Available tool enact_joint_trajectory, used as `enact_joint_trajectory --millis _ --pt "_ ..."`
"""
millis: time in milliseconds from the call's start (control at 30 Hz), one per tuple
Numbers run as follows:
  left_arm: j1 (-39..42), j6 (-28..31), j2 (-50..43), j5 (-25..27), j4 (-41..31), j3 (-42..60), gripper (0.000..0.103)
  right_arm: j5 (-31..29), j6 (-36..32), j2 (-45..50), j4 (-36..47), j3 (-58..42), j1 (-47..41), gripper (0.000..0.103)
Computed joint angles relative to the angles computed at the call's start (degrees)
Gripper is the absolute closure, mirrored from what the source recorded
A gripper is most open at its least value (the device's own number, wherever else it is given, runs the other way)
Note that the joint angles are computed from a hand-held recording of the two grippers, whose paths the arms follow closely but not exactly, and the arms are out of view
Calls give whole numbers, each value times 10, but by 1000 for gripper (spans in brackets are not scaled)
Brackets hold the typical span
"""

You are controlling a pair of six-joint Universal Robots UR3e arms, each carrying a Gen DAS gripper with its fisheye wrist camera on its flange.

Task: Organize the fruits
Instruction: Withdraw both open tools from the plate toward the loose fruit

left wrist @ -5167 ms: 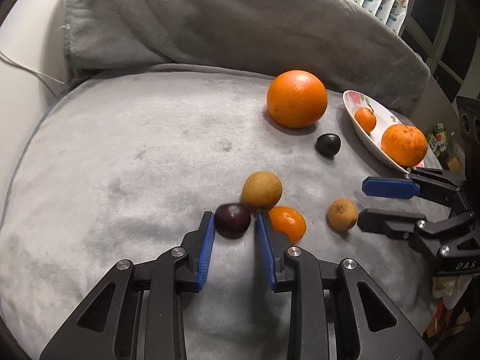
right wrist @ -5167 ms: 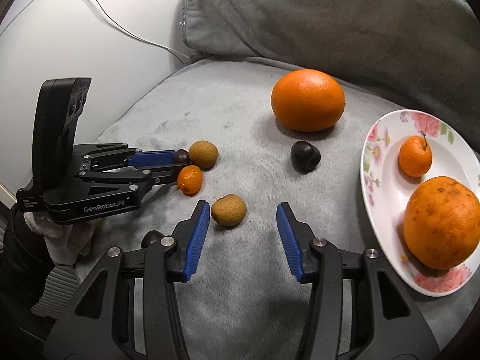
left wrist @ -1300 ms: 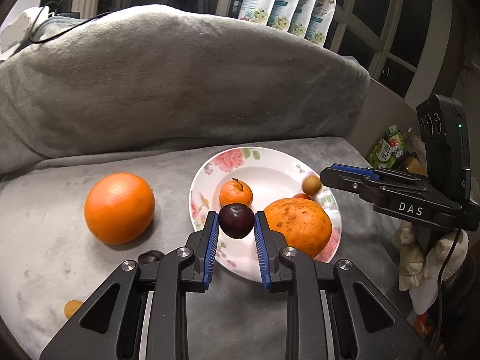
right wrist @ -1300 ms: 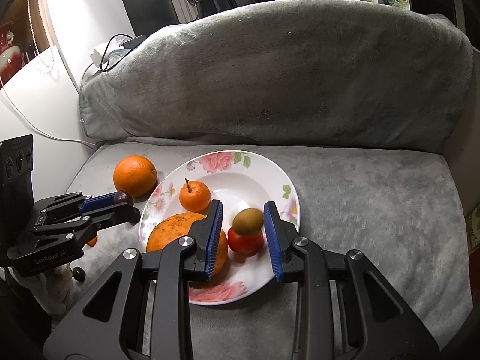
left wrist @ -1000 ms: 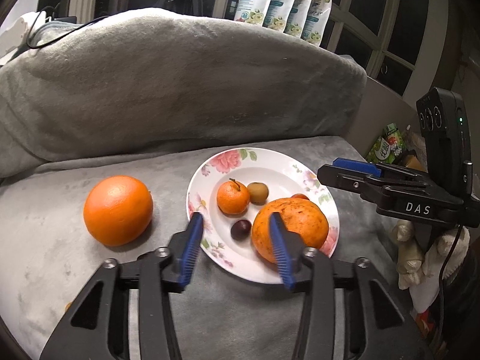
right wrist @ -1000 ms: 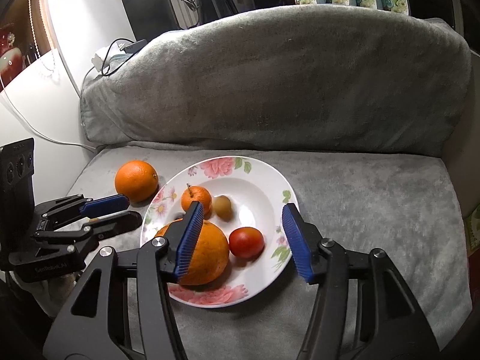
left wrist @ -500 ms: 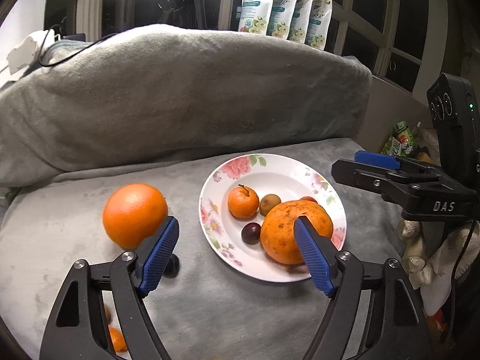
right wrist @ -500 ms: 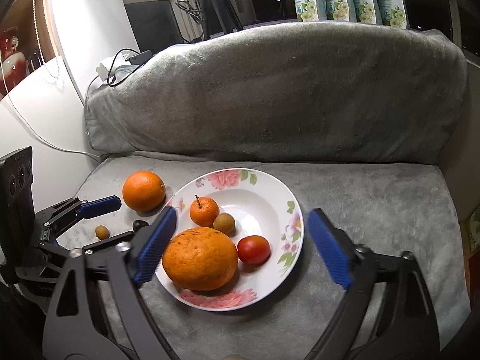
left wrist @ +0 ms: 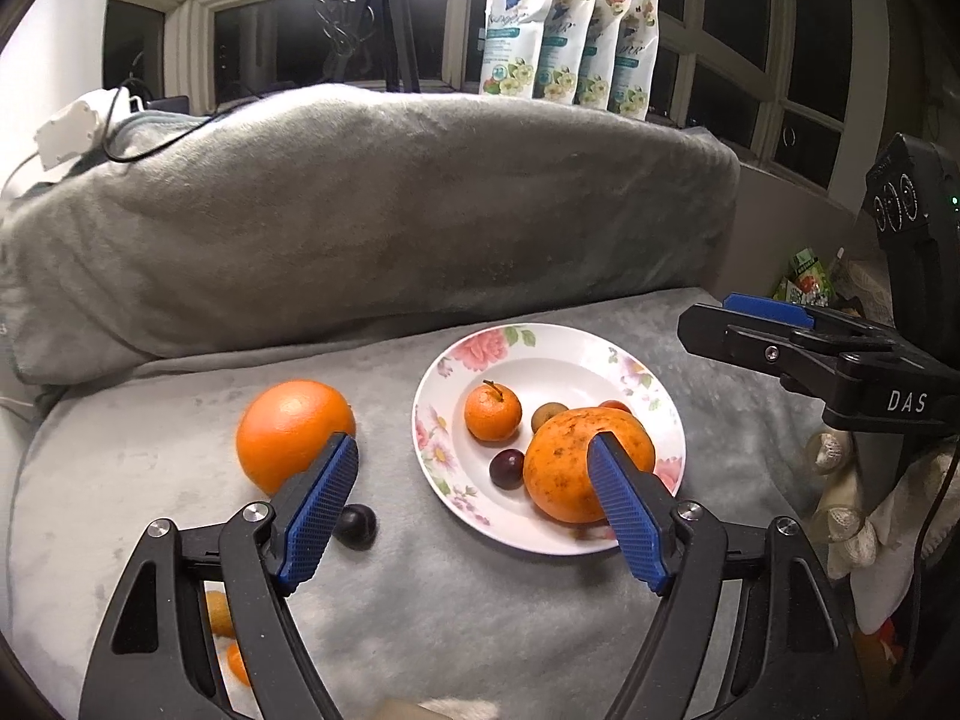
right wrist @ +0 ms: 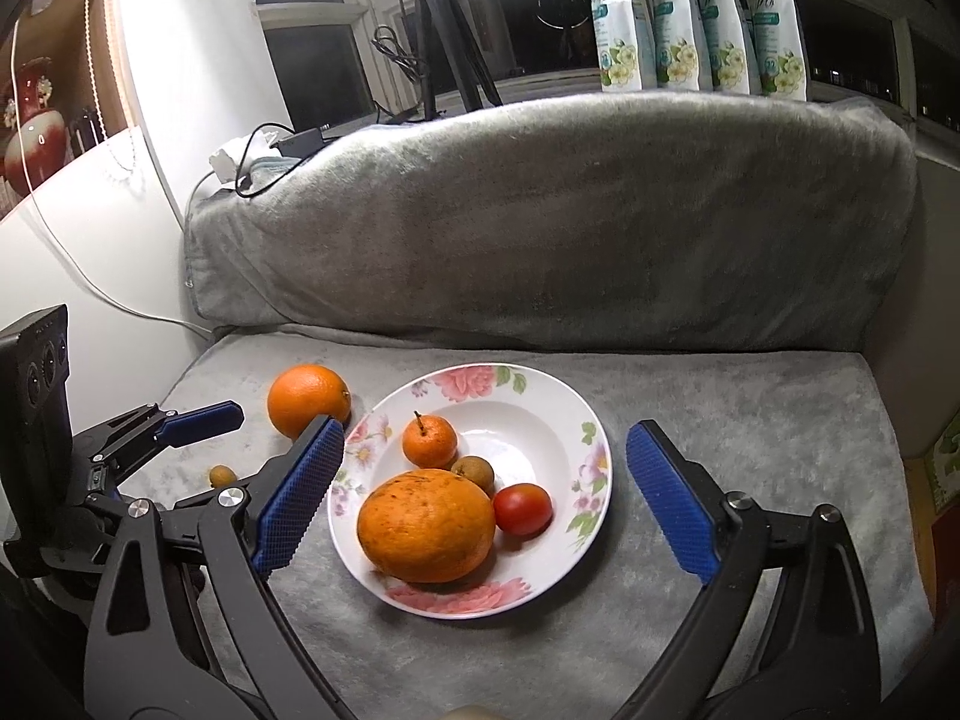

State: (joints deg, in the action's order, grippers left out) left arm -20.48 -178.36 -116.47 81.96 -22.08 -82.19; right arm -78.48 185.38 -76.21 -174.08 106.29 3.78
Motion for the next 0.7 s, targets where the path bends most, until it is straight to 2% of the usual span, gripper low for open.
enact_joint_trajectory --millis 433,700 --pt "22 -13 48 -6 22 -61 24 -16 2 -19 -8 1 34 6" --pt "73 -21 101 -36 44 -137 24 -15 0 -13 -7 -11 63 6"
